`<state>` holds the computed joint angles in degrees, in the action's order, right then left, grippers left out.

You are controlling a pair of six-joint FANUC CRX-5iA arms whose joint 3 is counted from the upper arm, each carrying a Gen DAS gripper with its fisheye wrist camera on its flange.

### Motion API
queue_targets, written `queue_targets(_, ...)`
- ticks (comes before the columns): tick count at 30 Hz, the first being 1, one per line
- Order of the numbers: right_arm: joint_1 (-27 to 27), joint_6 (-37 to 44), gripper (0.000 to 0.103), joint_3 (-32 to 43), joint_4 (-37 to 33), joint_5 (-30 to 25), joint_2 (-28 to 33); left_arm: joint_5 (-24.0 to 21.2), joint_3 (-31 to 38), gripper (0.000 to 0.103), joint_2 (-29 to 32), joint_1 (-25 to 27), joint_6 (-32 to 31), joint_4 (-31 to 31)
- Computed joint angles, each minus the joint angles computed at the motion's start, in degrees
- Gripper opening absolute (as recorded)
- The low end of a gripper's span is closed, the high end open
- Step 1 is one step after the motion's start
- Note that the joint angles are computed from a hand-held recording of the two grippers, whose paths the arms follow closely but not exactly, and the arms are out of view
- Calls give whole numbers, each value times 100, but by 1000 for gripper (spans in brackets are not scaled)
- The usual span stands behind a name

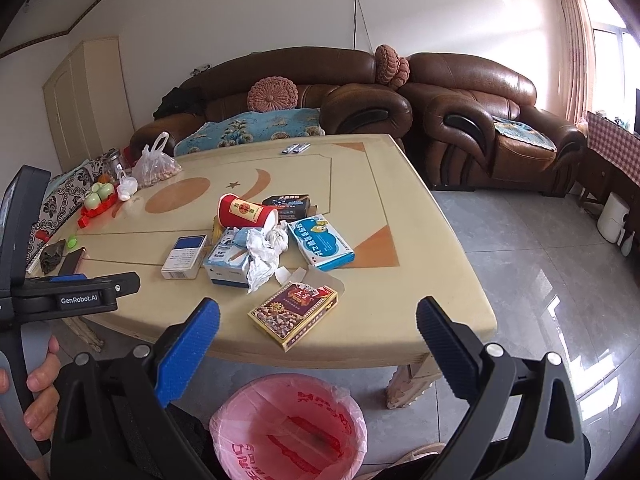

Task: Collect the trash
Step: 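Reach the left tool to the blue-and-white cigarette box while the right tool reaches the candy snack box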

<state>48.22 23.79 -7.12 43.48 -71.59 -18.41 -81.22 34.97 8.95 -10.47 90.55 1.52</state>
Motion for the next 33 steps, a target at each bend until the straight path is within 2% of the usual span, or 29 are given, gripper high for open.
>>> queue_targets(11, -421, -123, 97, 271, -319, 221, 520, -342, 821, 98, 824, 134, -170, 56)
queue_targets(22, -721, -412, 97, 510, -619, 269, 1112, -802, 1968, 98, 1844, 182, -412, 26)
queue_targets(27, -723, -903, 97, 400, -530, 357, 1301, -1136, 2586, 98, 2352, 195, -464, -23)
queue_targets(31, -650, -1110, 97, 469, -268, -4, 1654, -1263, 2717, 98, 2569, 248, -410, 104)
queue_targets(33, -633, -1231, 97, 391, -105, 19, 1711, -1339, 2805, 98, 2689, 265, -416, 135)
